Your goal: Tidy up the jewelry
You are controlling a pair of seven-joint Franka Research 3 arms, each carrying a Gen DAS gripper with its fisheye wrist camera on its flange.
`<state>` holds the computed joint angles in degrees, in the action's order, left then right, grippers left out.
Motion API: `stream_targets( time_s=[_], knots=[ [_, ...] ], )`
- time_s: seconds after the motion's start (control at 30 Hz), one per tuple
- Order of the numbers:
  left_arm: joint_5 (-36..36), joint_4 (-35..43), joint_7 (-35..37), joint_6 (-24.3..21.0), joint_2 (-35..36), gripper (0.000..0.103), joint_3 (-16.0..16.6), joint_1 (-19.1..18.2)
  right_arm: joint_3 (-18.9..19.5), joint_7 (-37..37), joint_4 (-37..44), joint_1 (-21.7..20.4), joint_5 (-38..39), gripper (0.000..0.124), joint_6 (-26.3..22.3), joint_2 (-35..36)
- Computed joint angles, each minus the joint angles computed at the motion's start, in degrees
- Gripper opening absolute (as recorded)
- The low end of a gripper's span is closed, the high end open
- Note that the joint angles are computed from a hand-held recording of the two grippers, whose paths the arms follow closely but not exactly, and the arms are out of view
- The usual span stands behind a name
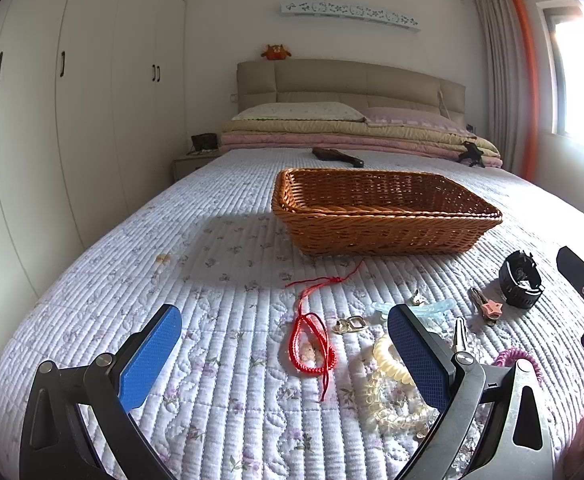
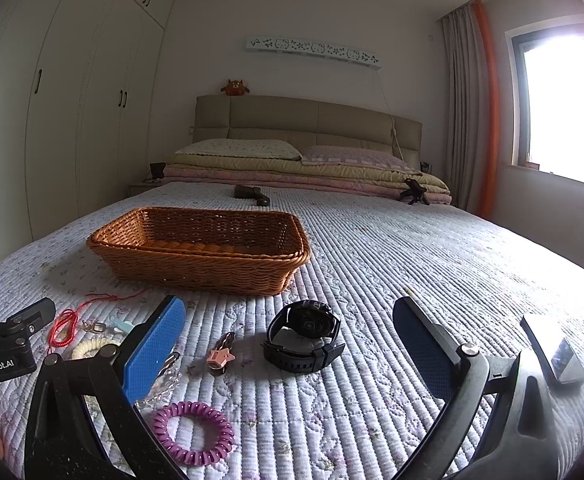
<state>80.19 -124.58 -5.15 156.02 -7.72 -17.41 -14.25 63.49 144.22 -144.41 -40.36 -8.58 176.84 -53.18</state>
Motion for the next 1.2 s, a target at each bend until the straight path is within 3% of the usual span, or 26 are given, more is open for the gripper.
stream_targets(
  time_s=[0.13,0.2,0.3,0.33,0.37,0.47,0.53,0.6,0.63,0.7,0.77,0.9,1.0,1.13,1.2],
  knots=[
    [-14.8,-3.2,14.2,10.3,-1.5,0.102,3.5,0.5,-4.3,-4.6,1.6,3.3,-2.0,0.103,-4.3,8.6],
    [-27.1,-6.2,26.4,15.4,-2.3,0.102,6.4,-1.0,-7.2,-6.5,0.7,5.5,-3.5,0.103,-2.7,11.8],
    [-50.9,-8.6,50.2,15.9,-2.1,0.102,13.5,-9.3,-13.9,-9.5,1.0,11.6,-4.4,0.097,-5.1,18.0],
    [-53.6,-8.7,52.9,15.6,-1.9,0.100,14.1,-9.9,-16.7,-10.8,1.2,14.3,-4.4,0.094,-6.7,20.0],
    [-55.3,-8.6,54.2,15.6,-1.7,0.093,14.0,-9.8,-19.9,-12.2,1.5,17.5,-3.8,0.092,-8.2,22.0],
    [-77.6,-7.6,72.6,15.0,-0.1,0.075,20.4,-18.1,-26.7,-13.6,1.0,23.8,-2.2,0.090,-6.9,26.1],
    [-87.2,-5.8,80.2,13.4,0.9,0.067,22.2,-20.5,-30.9,-13.9,0.5,27.8,-1.0,0.085,-6.4,27.3],
    [-90.0,-4.0,82.4,12.0,1.9,0.063,21.6,-19.8,-34.8,-14.3,0.1,31.4,-0.1,0.070,-5.4,28.5],
    [-90.7,-3.1,82.9,11.2,2.4,0.060,21.2,-19.2,-35.9,-15.3,1.3,32.0,-1.2,0.061,-8.3,28.9],
    [-92.8,-0.9,84.3,8.6,3.7,0.058,20.3,-18.0,-38.0,-16.3,4.2,33.4,-2.0,0.058,-13.1,31.1],
    [-96.0,0.6,86.8,7.1,4.7,0.055,19.4,-17.0,-42.8,-18.2,5.2,38.0,1.1,0.057,-12.9,33.6],
    [-94.9,3.3,86.4,3.4,6.6,0.041,16.7,-14.1,-43.9,-14.5,9.6,38.0,-4.4,0.049,-17.7,37.2],
    [-89.2,5.3,82.2,2.1,8.1,0.039,14.5,-12.0,-46.4,-14.5,11.6,40.9,-3.5,0.041,-18.5,40.3],
    [-79.2,6.7,74.8,0.3,9.0,0.021,12.1,-9.5,-47.7,-11.4,12.5,42.7,-8.0,0.034,-18.9,41.4],
    [-80.0,5.3,75.8,1.2,8.1,0.021,10.8,-8.0,-47.8,-8.9,12.8,43.1,-11.6,0.034,-19.6,41.6]
  ],
)
